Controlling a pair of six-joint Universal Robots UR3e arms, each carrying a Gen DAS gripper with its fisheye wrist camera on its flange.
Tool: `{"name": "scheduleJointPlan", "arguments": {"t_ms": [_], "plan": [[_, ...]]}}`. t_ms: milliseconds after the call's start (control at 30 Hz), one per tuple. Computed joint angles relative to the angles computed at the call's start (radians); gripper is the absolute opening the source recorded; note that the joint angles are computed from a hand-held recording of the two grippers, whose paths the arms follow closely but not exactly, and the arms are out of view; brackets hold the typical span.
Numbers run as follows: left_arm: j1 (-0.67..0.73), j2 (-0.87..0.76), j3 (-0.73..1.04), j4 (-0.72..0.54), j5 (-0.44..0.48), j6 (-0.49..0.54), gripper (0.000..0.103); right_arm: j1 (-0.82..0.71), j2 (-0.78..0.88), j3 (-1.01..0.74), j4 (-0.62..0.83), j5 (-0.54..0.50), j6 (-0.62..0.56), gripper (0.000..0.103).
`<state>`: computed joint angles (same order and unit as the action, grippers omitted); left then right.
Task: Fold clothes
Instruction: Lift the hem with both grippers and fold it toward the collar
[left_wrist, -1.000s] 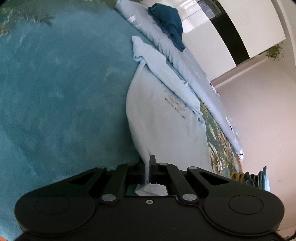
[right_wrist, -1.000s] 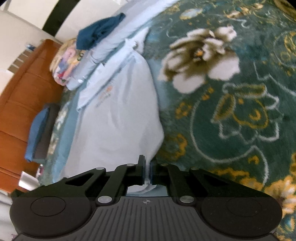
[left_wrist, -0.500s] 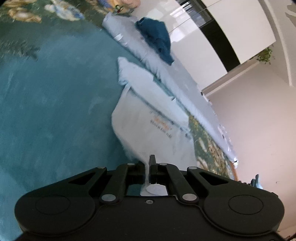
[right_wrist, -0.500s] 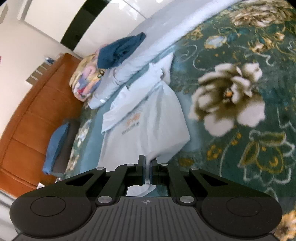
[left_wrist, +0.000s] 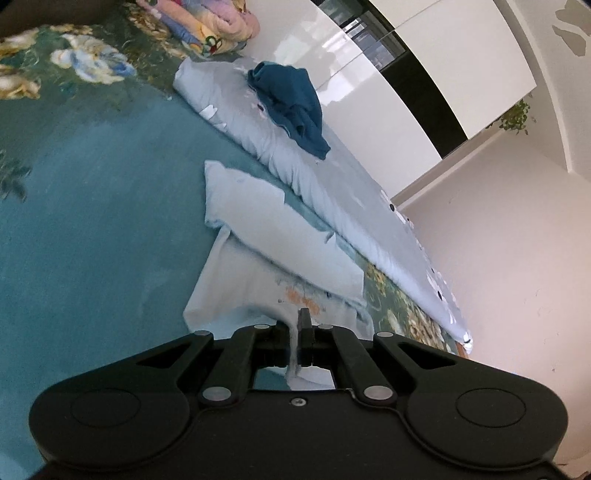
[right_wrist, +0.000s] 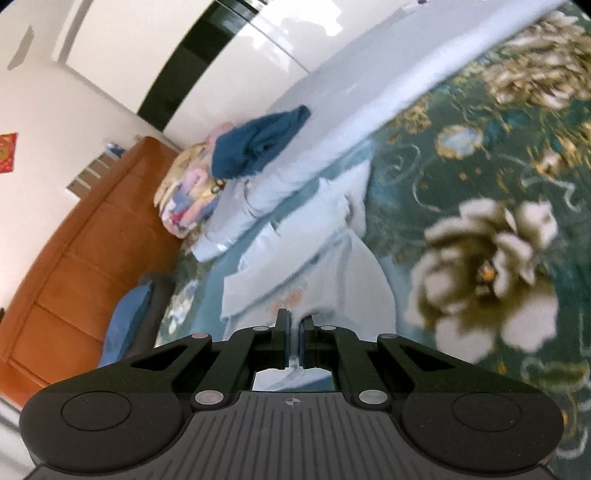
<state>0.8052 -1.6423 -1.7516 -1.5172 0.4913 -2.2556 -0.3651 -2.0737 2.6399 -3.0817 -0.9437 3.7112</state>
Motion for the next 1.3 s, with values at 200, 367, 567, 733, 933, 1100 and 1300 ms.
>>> {"name": "scheduleJointPlan", "arguments": {"t_ms": [200, 367, 567, 733, 933, 1100, 1300], "plan": [[-0.09, -0.108, 0.056, 0.251, -0.008, -0.203, 0.0, 0.023, 0.231, -0.081, -0.208, -0.022, 0.033, 0.003], [-0.167, -0.226, 0.141, 0.465, -0.004, -0.383, 0.0, 0.07, 0.421, -0.196, -0.334, -0.086, 0.059, 0.003], [-0.259, -0.386, 0.293, 0.684, 0.041, -0.59, 0.001, 0.133, 0.625, -0.363, -0.434, -0.182, 0.089, 0.003], [-0.319, -0.517, 0.453, 0.765, 0.084, -0.699, 0.001, 0.155, 0.751, -0.489, -0.462, -0.218, 0.095, 0.003], [-0.367, -0.664, 0.659, 0.767, 0.124, -0.761, 0.001, 0.174, 0.883, -0.64, -0.451, -0.249, 0.092, 0.003], [-0.408, -0.787, 0.864, 0.708, 0.163, -0.767, 0.001, 0.193, 0.966, -0.758, -0.398, -0.291, 0.065, 0.003], [-0.457, -0.98, 1.193, 0.61, 0.214, -0.809, 0.001, 0.198, 1.062, -0.902, -0.312, -0.314, 0.042, 0.003]]}}
